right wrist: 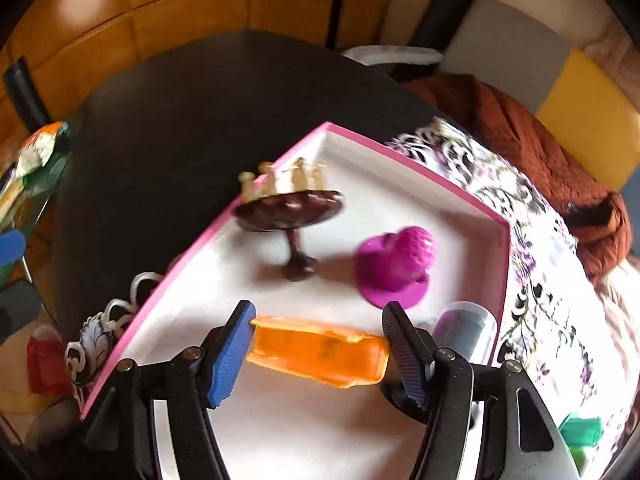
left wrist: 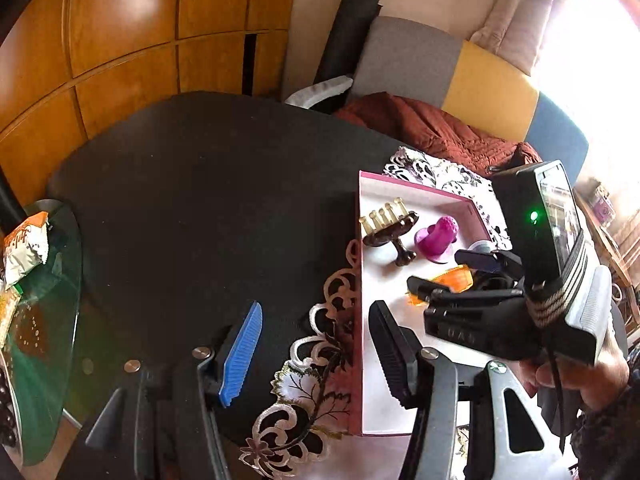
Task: Organize rigid objects
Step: 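Lower the yellow knife beside the magenta cup and open the right tool, then withdraw the right tool from the tray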
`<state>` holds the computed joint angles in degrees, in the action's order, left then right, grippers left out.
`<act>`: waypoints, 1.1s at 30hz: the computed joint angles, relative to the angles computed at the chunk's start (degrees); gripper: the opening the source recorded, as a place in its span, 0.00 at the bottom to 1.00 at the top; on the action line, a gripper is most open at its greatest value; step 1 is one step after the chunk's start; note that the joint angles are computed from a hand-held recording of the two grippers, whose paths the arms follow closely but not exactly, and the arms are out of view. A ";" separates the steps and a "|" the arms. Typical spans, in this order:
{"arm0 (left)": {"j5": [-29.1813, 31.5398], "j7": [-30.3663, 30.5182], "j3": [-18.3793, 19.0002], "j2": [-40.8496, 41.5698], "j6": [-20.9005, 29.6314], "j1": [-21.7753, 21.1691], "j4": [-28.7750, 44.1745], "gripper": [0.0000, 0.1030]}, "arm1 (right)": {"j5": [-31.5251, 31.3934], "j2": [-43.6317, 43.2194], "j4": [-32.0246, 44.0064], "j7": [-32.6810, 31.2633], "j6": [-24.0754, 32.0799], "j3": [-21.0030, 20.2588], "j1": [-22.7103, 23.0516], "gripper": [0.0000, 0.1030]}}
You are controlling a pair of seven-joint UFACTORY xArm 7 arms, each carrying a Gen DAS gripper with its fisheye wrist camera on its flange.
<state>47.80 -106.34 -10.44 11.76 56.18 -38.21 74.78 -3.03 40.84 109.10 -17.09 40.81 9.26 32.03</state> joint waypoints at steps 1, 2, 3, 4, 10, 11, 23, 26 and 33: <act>-0.03 0.14 -0.03 0.20 -0.04 -0.02 0.16 0.55 | 0.30 -0.10 -0.13 0.13 -0.10 0.05 -0.27 0.65; -0.13 0.41 -0.03 0.42 -0.14 -0.03 0.35 0.55 | 0.77 -0.53 -0.88 -0.16 -0.64 0.26 -0.90 0.65; -0.17 0.57 -0.03 0.56 -0.18 -0.11 0.50 0.55 | 1.24 -0.99 -1.58 -0.39 -1.11 0.48 -1.44 0.67; -0.17 0.69 0.01 0.70 -0.21 -0.19 0.63 0.55 | 1.70 -1.64 -2.54 -0.58 -1.74 0.75 -1.87 0.67; -0.13 1.54 0.18 1.59 0.55 -1.04 2.09 0.55 | 5.03 -6.93 -10.00 -1.30 -6.97 2.52 -4.27 0.69; -0.09 1.75 0.24 1.79 0.54 -1.14 2.38 0.55 | 5.73 -7.96 -11.49 -1.29 -8.02 2.81 -4.75 0.70; -0.22 5.02 0.91 4.58 0.96 -3.30 6.47 0.55 | 11.85 -18.52 -26.05 1.35 -18.27 4.39 -9.25 0.87; -0.57 5.98 1.14 5.32 1.03 -3.89 7.50 0.55 | 12.64 -20.46 -28.69 1.93 -19.66 4.33 -10.08 0.89; -0.94 7.82 1.79 6.86 1.45 -5.19 9.67 0.55 | 13.41 -24.05 -33.44 3.66 -22.05 3.90 -11.29 0.93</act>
<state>46.86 -98.53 -8.65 18.62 57.63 -43.40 84.45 10.38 16.79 75.67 -13.43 18.76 13.16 20.74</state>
